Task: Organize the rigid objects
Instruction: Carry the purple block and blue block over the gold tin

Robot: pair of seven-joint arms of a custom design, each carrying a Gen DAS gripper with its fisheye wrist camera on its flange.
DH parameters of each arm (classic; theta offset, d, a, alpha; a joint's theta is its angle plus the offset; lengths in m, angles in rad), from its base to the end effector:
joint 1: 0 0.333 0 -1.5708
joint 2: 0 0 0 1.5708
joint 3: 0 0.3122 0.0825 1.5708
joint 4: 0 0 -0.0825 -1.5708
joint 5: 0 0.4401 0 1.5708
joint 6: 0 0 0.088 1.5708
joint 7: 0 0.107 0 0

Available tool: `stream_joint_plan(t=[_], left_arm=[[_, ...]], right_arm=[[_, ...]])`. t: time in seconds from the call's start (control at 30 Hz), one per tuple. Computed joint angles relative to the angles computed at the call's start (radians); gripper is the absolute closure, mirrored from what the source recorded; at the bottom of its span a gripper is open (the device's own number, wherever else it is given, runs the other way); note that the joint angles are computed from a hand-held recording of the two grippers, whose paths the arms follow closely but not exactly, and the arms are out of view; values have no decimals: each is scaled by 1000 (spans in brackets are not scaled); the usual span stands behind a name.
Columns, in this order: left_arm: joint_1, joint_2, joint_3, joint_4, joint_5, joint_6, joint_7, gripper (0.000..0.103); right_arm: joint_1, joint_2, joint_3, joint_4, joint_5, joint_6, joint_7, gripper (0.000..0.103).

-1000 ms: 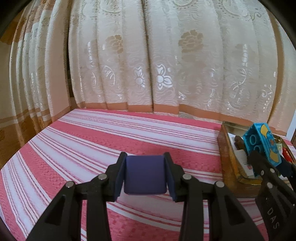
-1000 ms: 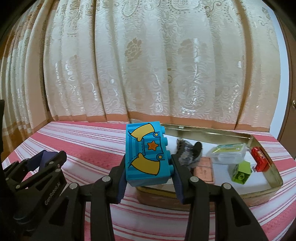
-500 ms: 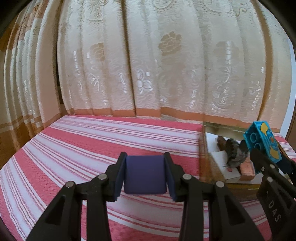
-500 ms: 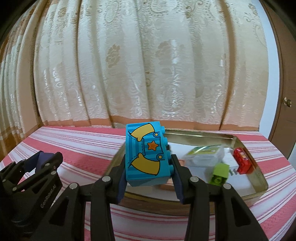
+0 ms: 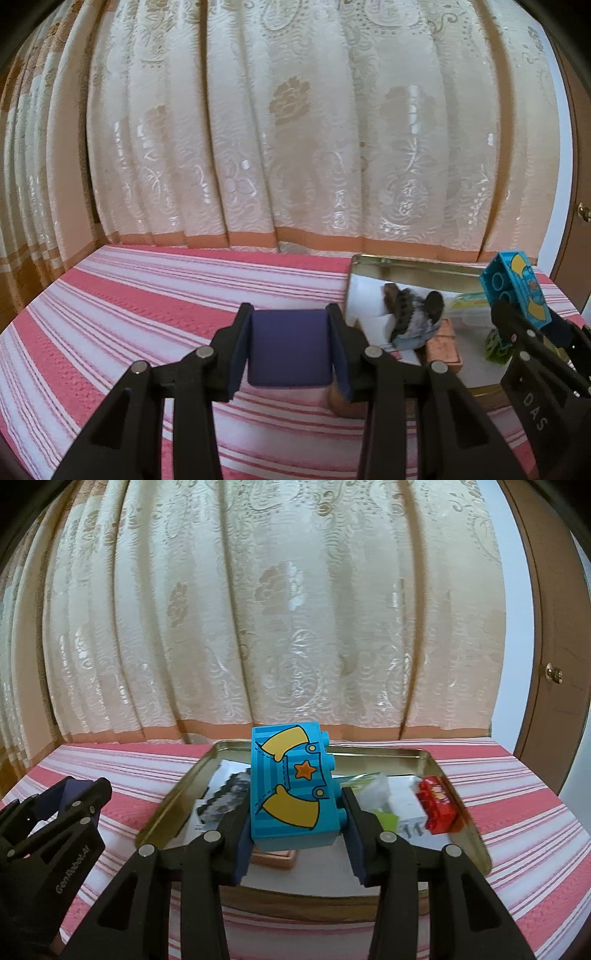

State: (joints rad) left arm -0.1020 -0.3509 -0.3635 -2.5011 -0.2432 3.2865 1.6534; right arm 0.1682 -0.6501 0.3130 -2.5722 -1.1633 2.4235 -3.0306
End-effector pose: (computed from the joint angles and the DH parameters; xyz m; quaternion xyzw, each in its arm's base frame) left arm 0.4707 -0.2205 0.5056 -0.4886 0.6923 -0.4353 0.3041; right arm 0.4015 0.2090 0.4954 -0.4477 0.7057 -0.4609 0.2986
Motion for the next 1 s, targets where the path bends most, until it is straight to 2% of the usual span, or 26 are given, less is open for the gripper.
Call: stream_joint_plan(t=[0.43,0.8,0.9,1.0], left_arm=[[14,26,-83,43,17,0,-19,64],[80,58,-194,89,57,-15,-51,64],[120,68,-239,105,77,-24,-71,64],[134,81,-256,120,103,-37,-92,64]], right_arm=[[-32,-86,-24,-63,22,7,-31,57],[-84,-136,-43,-99,67,13,-81,57],[-97,-141,-41,-103,73,16,-93,57],[-108,-142,-39,-101,77,16,-101,57]])
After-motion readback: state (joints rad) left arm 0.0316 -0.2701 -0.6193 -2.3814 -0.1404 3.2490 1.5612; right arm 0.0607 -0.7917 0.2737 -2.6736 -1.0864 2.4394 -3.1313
